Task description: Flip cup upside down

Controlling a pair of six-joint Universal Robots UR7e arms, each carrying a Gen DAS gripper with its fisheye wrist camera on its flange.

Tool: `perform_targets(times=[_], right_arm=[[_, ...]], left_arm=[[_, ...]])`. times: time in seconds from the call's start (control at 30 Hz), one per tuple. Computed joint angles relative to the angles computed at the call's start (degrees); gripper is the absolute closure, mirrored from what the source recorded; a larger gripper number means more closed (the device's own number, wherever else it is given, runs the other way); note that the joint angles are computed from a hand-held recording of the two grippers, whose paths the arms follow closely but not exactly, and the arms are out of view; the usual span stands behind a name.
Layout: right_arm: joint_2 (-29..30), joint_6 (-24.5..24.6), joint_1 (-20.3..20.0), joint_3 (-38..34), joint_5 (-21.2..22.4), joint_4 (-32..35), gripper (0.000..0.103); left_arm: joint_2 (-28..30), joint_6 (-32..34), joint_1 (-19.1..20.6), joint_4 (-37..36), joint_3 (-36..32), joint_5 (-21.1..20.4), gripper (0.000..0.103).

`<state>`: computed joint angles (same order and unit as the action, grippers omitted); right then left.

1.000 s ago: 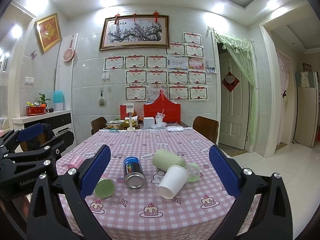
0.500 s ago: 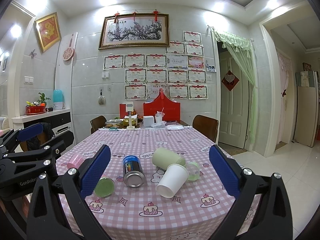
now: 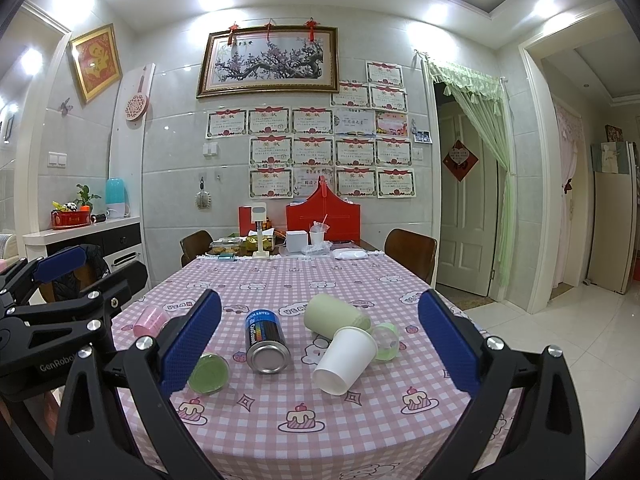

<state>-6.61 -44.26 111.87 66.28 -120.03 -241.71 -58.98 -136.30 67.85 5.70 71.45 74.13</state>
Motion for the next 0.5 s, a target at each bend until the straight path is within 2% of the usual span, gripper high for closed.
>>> perform_targets(times=[0.5], right_arm=[[-0.18, 0.86, -0.78, 0.71, 0.05, 0.08, 0.008]], left_arm=[[1.29, 0.03, 0.33, 0.83, -1.29, -0.41, 0.013]])
